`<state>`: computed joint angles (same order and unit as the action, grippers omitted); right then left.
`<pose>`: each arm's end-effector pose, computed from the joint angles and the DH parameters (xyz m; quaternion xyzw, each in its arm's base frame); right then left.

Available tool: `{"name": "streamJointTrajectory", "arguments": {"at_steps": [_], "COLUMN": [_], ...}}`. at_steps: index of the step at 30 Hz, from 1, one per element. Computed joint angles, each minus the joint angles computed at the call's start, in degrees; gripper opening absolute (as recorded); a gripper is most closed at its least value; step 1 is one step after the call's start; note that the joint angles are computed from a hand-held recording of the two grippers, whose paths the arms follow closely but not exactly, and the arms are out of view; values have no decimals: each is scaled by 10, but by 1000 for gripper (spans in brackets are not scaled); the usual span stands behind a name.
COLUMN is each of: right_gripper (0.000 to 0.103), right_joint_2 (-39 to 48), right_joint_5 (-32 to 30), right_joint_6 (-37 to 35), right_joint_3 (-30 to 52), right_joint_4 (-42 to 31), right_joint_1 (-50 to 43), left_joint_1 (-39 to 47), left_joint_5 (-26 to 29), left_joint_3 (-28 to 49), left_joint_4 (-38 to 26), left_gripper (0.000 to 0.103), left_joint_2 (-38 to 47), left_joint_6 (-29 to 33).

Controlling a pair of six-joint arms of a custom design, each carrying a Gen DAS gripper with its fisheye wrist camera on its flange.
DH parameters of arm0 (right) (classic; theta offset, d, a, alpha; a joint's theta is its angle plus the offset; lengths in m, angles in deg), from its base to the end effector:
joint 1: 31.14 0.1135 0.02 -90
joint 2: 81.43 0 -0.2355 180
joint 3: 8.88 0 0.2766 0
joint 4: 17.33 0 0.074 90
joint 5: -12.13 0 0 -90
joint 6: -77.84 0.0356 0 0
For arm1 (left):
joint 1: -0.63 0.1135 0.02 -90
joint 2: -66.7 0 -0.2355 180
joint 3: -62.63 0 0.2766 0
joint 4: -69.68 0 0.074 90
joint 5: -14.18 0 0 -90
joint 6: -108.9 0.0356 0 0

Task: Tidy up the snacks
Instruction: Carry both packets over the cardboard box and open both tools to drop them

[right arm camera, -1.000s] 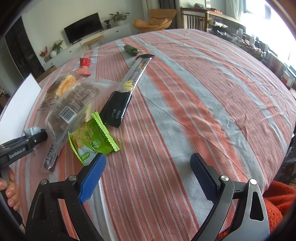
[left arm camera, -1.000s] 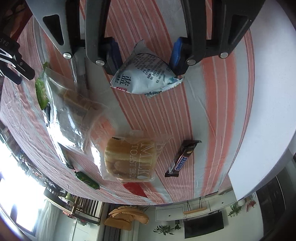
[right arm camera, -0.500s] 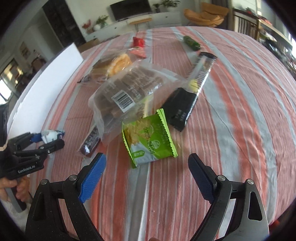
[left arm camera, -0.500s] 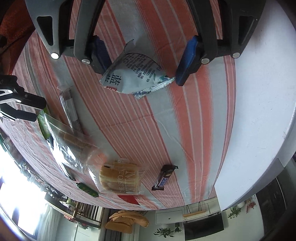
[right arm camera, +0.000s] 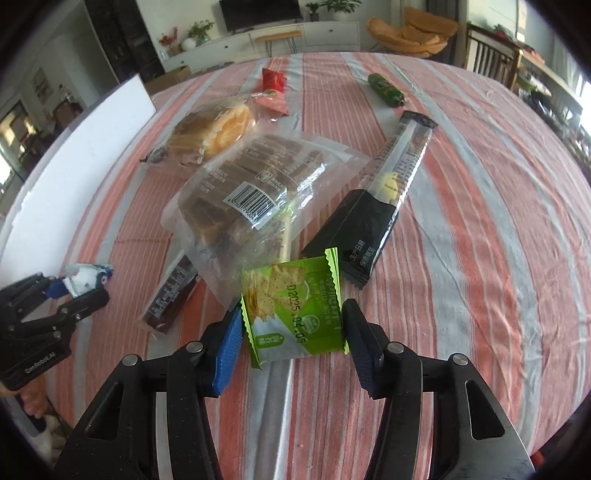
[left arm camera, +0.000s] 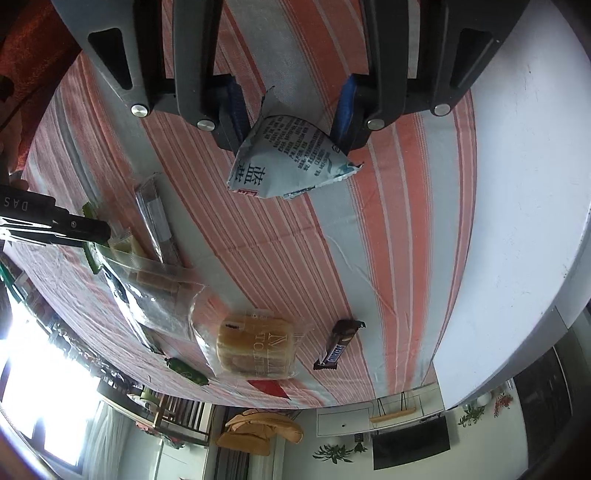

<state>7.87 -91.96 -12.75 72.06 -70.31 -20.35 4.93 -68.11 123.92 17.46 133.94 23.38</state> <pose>0.3352 0.0727 0.2135 -0.1255 0.9538 0.1402 0.2341 0.2613 0.0149 0.2091 0.0199 0.9595 -0.0435 0.2777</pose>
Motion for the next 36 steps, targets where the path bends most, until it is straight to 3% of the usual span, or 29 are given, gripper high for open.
{"name": "streamJointTrajectory", "arguments": {"at_steps": [4,9,15,22,26,28,30,36], "right_gripper": [52,52,56,65,72,66,52,50], "right_joint_2": [-44,-78,-90,-71,-56,-61,-68,-99], "right_joint_5": [-125,-155,-38,-10,70,121,116,-27], "right_joint_6": [58,93,30,19,-1,-16,-12,26], "right_joint_3": [-35,-77,-79,-62,-47,-56,-56,-35], "right_joint_4": [1,7,-4,-30,-48,-44,-52,-94], "right_joint_1": [-56,-83,-30,-23,28,53,47,-29], "left_joint_1": [-1,-18,-43,-35,-37,-37,-34,26], "left_joint_5": [15,15,-21,-26,-29,-26,-18,69], "left_joint_3": [-1,1,-9,-22,-23,-21,-18,43], "left_joint_4": [-17,-42,-42,-39,-38,-40,-49,-127], "left_gripper": [39,39,39,39,39,39,39,39], "left_joint_2": [-33,-61,-68,-70,-72,-77,-89,-142], "left_joint_6": [-10,-28,-39,-42,-44,-44,-44,-37]}}
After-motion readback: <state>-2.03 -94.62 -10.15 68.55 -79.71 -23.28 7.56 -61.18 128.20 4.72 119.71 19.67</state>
